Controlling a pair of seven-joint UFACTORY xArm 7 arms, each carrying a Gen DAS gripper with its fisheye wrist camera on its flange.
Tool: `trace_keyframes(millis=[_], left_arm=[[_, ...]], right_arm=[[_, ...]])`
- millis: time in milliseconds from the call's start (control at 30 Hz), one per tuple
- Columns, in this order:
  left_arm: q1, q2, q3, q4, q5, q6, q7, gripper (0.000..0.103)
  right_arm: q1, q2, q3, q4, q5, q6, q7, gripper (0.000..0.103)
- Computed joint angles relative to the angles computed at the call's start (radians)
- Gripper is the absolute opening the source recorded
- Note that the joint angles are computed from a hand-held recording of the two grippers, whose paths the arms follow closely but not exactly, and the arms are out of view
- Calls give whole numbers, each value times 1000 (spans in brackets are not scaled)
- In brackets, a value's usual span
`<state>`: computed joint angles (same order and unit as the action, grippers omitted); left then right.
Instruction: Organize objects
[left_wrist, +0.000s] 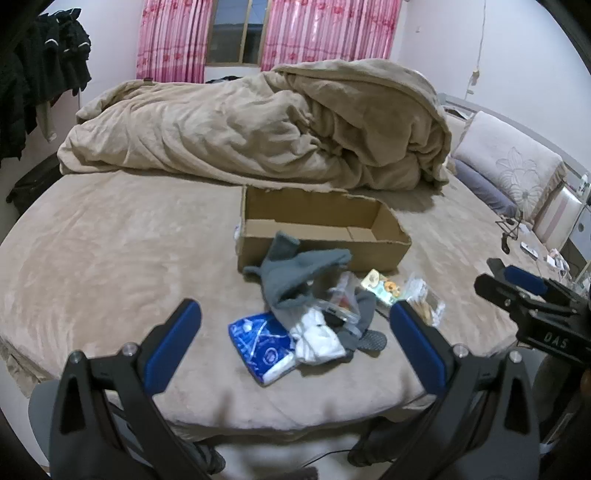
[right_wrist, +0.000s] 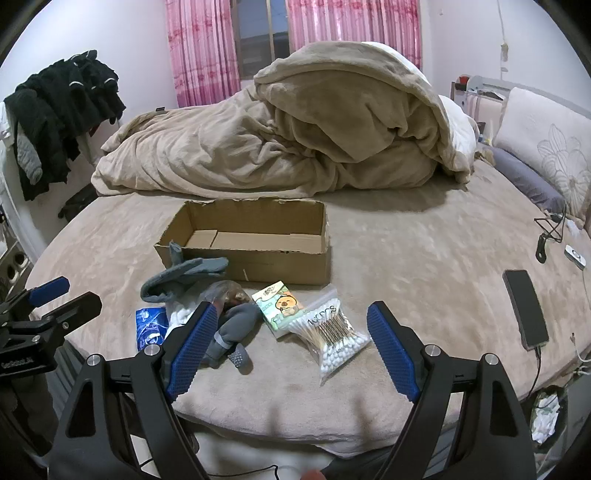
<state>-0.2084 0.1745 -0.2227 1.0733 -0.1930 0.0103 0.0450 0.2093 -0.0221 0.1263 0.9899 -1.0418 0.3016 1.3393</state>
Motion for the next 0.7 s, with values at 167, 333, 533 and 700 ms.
trace_keyframes(millis=[167, 333, 533, 700], left_arm=[[-24, -5, 27, -6, 33, -4, -36, 103], [-5, -6, 5, -6, 16, 0, -20, 103], [-10, -7, 10, -7, 19, 0, -22, 103], [-7, -7, 8, -6, 15, 1, -18, 103]], right_arm=[[-1, -4, -1, -7, -8, -5, 10, 86], [-2, -3, 1, -5, -5, -3, 8, 86], [-3, -2, 1, -5, -5, -5, 7, 86], [-3, -2, 0, -6, -8, -6, 10, 86]])
